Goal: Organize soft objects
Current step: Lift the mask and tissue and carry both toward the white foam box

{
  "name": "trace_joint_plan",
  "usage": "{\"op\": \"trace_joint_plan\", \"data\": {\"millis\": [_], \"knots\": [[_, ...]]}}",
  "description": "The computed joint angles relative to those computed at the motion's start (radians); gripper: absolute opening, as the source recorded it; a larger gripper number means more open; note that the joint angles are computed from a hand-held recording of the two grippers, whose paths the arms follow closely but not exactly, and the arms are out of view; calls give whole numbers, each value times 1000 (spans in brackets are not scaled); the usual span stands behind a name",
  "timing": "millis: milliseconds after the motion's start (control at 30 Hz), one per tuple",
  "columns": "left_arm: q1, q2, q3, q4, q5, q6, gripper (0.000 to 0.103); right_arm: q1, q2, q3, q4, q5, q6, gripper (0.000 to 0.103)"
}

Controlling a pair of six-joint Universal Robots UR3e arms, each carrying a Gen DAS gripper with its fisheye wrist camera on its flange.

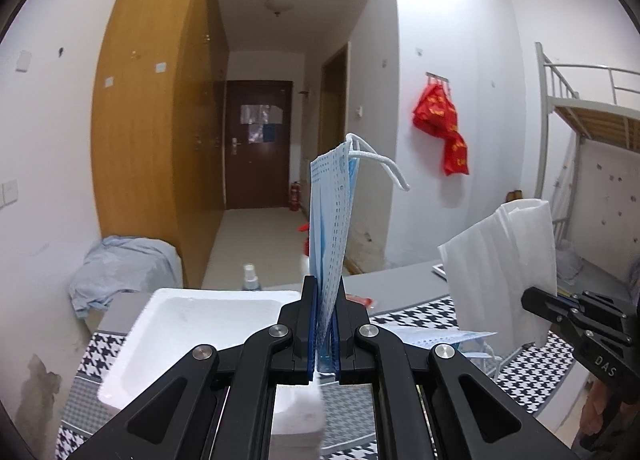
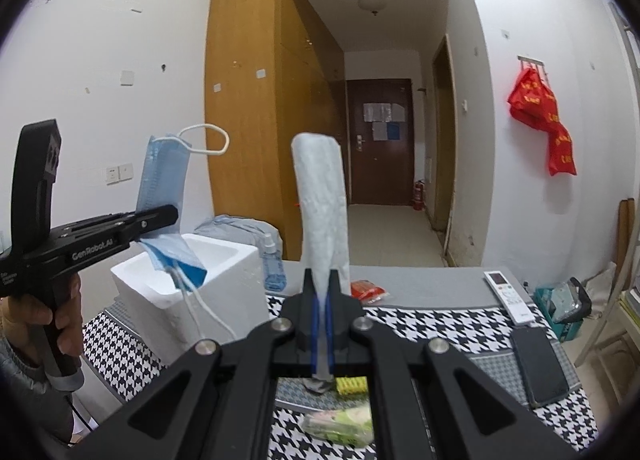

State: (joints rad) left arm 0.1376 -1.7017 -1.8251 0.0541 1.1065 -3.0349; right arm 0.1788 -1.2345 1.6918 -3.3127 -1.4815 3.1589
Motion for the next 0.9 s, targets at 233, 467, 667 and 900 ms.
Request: {"op": "trace_joint_plan", "data": {"millis": [233,467,667,900], "knots": [[47,12,4,-13,19,-22,6,15,60,-101,28,64,-4,5],[105,41,-13,-8,20,-33,6,35,113,-194,56,94,-6,5],[167,71,-46,6,-4,-43,6,53,156,-272,94,107,-8,5],[273,135,-118,18,-51,-52,6,80,211,-375,152,112,-11,5]]}}
